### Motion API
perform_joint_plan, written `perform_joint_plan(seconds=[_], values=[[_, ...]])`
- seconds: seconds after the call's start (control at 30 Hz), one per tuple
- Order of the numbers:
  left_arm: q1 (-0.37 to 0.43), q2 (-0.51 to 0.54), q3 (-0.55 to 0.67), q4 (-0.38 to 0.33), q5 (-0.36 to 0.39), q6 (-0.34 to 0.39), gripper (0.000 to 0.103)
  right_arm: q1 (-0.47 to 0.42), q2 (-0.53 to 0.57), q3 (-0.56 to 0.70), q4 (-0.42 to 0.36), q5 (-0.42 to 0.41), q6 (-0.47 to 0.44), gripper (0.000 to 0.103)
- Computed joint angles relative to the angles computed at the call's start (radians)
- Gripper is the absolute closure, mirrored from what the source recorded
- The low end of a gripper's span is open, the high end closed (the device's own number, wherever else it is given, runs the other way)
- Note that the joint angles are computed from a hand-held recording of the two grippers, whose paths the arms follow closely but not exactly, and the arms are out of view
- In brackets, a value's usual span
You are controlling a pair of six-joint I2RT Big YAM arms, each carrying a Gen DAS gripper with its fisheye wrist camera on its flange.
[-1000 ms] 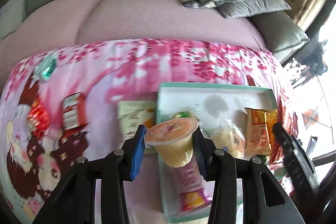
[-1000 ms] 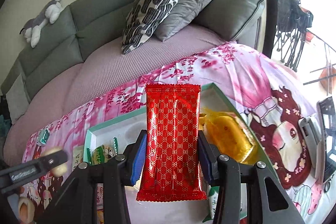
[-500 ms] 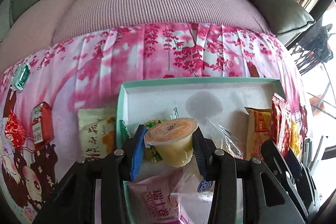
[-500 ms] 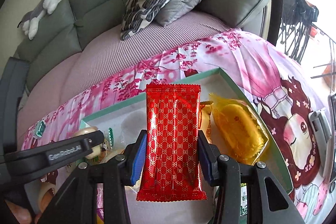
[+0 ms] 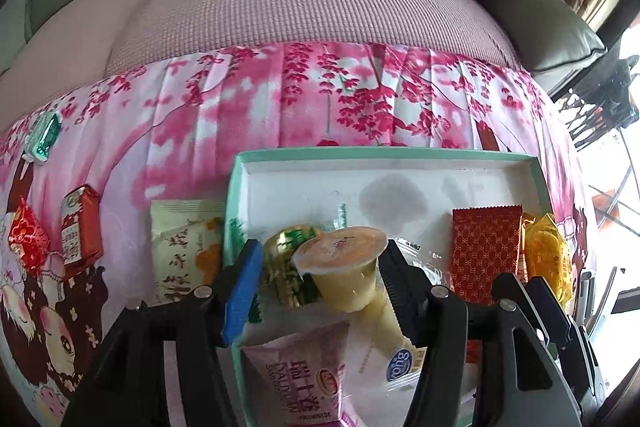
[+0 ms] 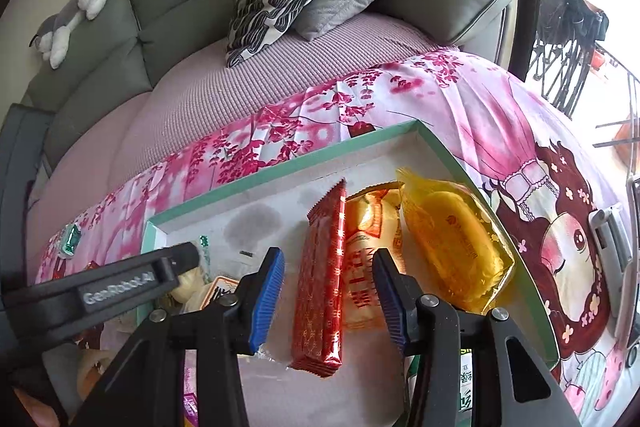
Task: Organize snacks
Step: 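Open the right tool dropping the red bar while the left tool releases the pudding cup in the tray, then withdraw both open tools from the tray toward the snack pile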
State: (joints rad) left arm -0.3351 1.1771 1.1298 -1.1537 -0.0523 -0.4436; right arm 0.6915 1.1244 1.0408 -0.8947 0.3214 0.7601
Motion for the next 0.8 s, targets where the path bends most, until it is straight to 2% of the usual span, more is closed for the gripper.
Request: perform_joint_plan(seconds=[0.07, 0.13, 0.23, 0.33, 0.4, 0.53, 0.73, 0.77, 0.8], values=[[0.007, -0.013, -0.002, -0.012, -0.009, -0.013, 0.035, 0.001, 0.003, 0.007, -0.014, 0.000, -0.007, 0.052], [0.013, -0.030, -0.008, -0.017, -0.012, -0.023, 0.034, 0.005, 0.005, 0.015, -0.031, 0.010, -0.007, 0.042], [0.025, -0.061, -0.021, -0.030, -0.029, -0.035, 0.031, 0.012, 0.009, 0.025, -0.048, 0.014, -0.014, 0.034], [0.043, -0.098, -0.044, -0.040, -0.061, -0.039, 0.022, 0.026, 0.015, 0.036, -0.068, 0.032, -0.028, 0.029], [0.060, -0.118, -0.056, -0.046, -0.073, -0.041, 0.022, 0.038, 0.013, 0.039, -0.072, 0.051, -0.035, 0.021], [0.091, -0.156, -0.088, -0.054, -0.115, -0.048, 0.022, 0.050, 0.007, 0.044, -0.075, 0.066, -0.035, 0.012], [0.118, -0.188, -0.120, -0.052, -0.134, -0.050, 0.020, 0.057, 0.011, 0.045, -0.081, 0.062, -0.028, 0.011], [0.118, -0.192, -0.124, -0.048, -0.143, -0.049, 0.018, 0.058, 0.010, 0.044, -0.080, 0.063, -0.027, 0.008], [0.118, -0.198, -0.129, -0.046, -0.153, -0.046, 0.014, 0.061, 0.007, 0.041, -0.076, 0.068, -0.024, 0.000]])
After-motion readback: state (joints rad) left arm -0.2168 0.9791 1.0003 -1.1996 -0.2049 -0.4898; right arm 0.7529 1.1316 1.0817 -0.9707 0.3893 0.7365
